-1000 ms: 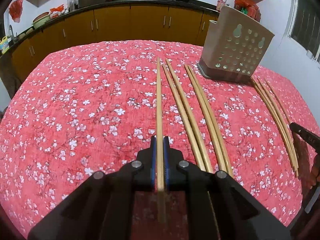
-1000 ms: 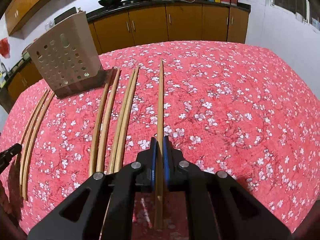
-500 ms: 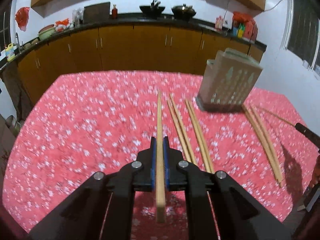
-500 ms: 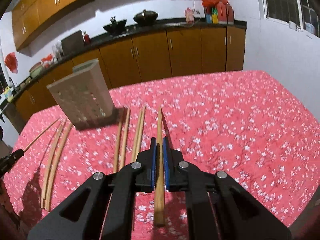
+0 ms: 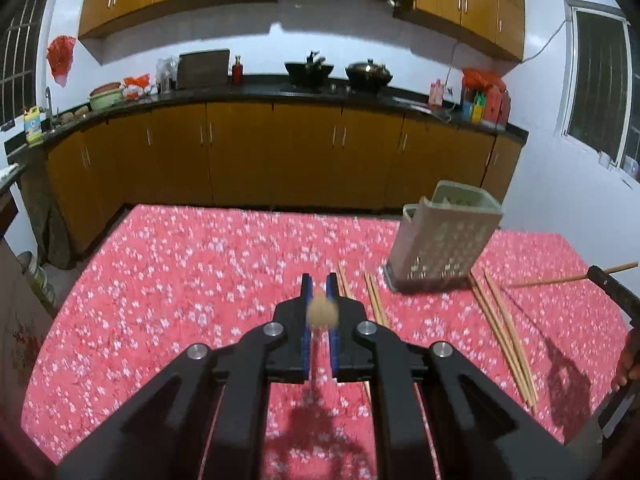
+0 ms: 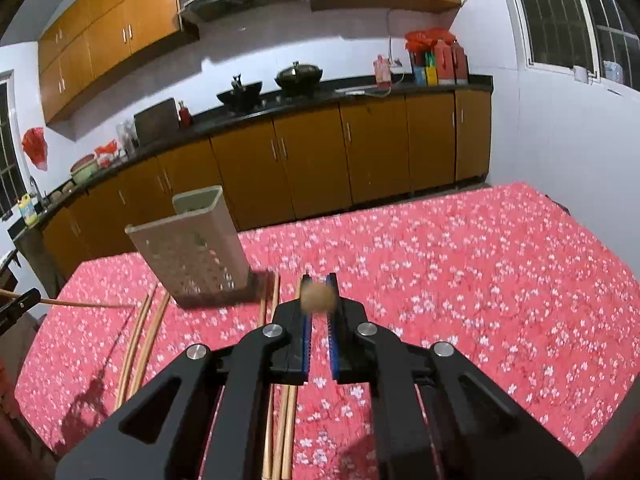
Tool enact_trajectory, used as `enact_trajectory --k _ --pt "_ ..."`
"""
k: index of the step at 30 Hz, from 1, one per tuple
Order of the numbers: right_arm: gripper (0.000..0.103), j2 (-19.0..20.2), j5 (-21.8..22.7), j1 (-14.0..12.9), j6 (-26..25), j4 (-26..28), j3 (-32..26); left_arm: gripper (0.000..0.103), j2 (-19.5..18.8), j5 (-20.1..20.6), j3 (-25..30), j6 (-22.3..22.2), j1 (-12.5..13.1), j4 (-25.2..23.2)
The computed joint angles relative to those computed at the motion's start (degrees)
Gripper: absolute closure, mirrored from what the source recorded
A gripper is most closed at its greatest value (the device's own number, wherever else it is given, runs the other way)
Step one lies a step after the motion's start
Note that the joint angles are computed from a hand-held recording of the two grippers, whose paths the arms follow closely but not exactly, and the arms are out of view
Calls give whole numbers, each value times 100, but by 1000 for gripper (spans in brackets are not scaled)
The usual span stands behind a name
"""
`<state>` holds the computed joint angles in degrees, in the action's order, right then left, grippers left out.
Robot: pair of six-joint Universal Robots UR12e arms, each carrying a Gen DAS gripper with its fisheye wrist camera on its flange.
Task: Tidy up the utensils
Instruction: 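Lift the chopstick in the left gripper over the holder while the right gripper carries its own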
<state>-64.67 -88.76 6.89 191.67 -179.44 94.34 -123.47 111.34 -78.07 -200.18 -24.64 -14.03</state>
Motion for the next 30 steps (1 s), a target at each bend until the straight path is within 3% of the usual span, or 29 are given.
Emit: enact_trajectory --k 9,20,30 --pt "96 46 -18 2 -37 -341 -166 95 -57 153 274 240 5 283" --pt "96 239 525 -11 466 -1690 -867 95 -253 69 1077 761 -54 1211" --pt "96 644 834 145 57 -1356 -1401 95 -590 -657 1692 666 -95 888"
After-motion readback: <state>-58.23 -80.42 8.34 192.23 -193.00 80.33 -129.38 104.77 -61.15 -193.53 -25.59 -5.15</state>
